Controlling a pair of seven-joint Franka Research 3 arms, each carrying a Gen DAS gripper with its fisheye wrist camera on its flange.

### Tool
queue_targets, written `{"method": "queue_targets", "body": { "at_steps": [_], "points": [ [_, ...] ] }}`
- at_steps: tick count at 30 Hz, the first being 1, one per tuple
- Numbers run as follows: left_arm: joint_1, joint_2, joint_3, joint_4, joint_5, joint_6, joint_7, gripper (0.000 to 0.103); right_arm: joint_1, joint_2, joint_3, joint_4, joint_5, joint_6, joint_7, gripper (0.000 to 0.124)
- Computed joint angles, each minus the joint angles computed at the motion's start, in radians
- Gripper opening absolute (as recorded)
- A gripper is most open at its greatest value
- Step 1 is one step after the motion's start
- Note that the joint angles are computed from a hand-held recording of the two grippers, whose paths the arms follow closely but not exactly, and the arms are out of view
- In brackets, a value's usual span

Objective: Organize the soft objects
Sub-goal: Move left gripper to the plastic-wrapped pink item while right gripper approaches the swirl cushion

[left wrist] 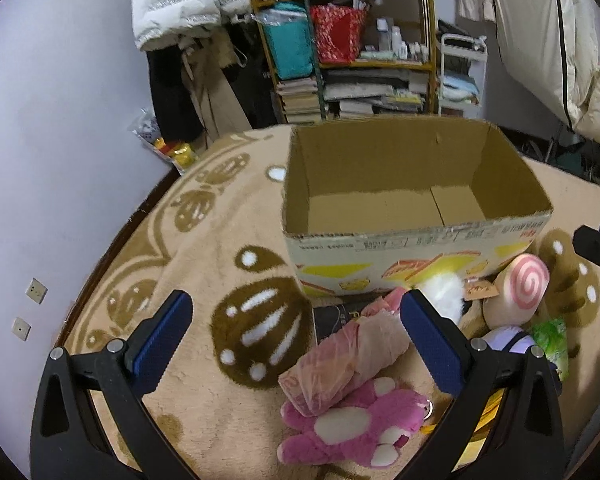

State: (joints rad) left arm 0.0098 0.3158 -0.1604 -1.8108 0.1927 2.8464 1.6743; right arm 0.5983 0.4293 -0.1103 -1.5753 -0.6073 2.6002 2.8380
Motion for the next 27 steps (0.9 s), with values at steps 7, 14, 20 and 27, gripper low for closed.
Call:
{"method": "queue_targets", "body": {
  "at_steps": [7,14,20,27],
  "points": [
    [-0.030,0.053,0.009,0.042,0.052,-0.032,0.012,0.102,-0.041,0.102,0.037,0.117,0.156,-0.051,-0.172,0.103],
    [-0.034,0.106,-0.008,0.094,0.046,-0.082,0.060,0.102,-0.054,0.177,0.044,0.186,0.286,-0.087,-0.292,0.103],
    [-0.029,0.139,-0.025,0.138,0.011,-0.165,0.099,0.102,-0.060,0.217,0.047,0.222,0.375,-0.105,-0.360,0.103],
    [-0.060,0.155,0.000,0.140,0.046,-0.199,0.098,0.102,-0.060,0.245,0.046,0.247,0.430,-0.125,-0.405,0.103]
  ]
}}
